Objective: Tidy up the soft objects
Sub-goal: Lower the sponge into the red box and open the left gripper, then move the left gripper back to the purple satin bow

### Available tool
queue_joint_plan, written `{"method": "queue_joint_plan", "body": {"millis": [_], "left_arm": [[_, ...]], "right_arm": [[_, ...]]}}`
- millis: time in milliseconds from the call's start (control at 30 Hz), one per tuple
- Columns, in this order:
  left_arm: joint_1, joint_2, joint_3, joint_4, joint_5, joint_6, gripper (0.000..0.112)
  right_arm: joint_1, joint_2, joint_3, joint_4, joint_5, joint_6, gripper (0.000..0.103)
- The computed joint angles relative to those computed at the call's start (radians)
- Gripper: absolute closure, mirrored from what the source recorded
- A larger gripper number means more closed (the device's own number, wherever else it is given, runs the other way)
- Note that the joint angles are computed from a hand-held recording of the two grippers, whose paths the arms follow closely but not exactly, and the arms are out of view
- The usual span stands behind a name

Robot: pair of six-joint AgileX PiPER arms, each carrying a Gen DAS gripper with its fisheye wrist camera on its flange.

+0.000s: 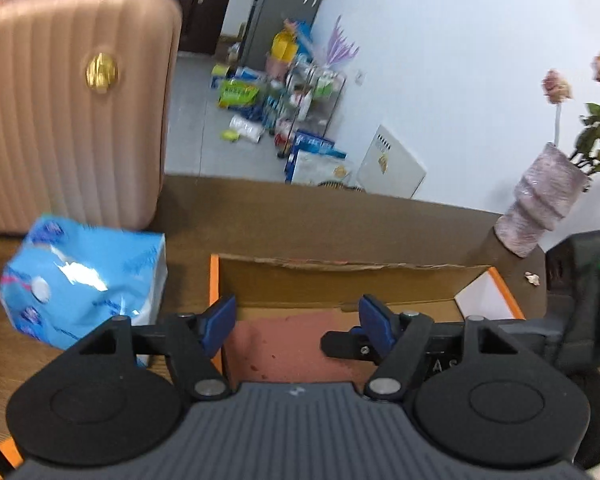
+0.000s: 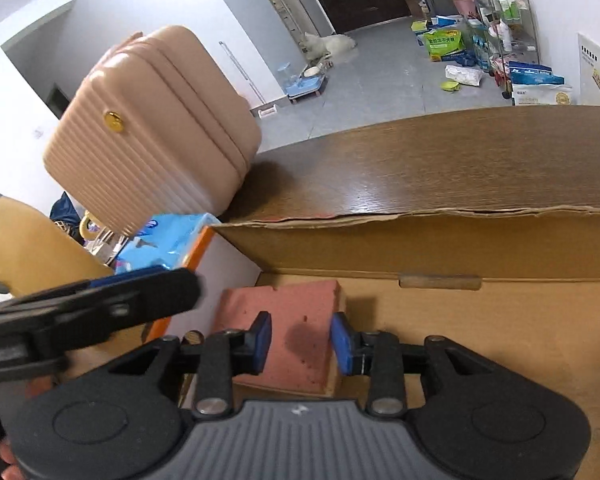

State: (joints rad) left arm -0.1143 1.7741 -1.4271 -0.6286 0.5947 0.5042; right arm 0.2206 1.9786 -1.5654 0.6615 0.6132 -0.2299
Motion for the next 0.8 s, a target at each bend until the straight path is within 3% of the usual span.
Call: {"method": "queue_joint_plan", "body": {"millis": [200,267,400,500,600,700,800], "left_arm": [[-0.005,-0.173,0.093,0.124,-0.002,-0.049,0.033],[0.001,-0.24,0.139,0.149,-0.004,-0.066,0.03],[0.011,-0.403,0.277,0.229,-0.007,-0.104,0.027],[0.035,-0.526,0.376,0.252,0.017,-0.13,0.027],[0.073,-0.711,0.521,0.229,0.039,-0.113,0.024],[0.081,-0.974,0.713,0.245,0.038,-0.119,0.019],[-0.073,-1.218,0.852,0.481,0.055,-0.346,0.017]], "right_arm": [[-0.036,-0.226,0.156,-0.091,0.001,0.045,0.069],[-0.048,-0.332,0.214,-0.141,0.012,0.075,0.064],[-0.081,-0.581,0.354,-0.265,0.065,0.105,0.045],[-0.108,-0.752,0.456,-0.324,0.109,0.122,0.042],[-0.15,-0.931,0.579,-0.332,0.132,0.112,0.037],[-0.228,-1.139,0.718,-0.265,0.166,0.032,0.034],[-0.421,-1.36,0.837,-0.095,0.289,-0.183,0.031]]}}
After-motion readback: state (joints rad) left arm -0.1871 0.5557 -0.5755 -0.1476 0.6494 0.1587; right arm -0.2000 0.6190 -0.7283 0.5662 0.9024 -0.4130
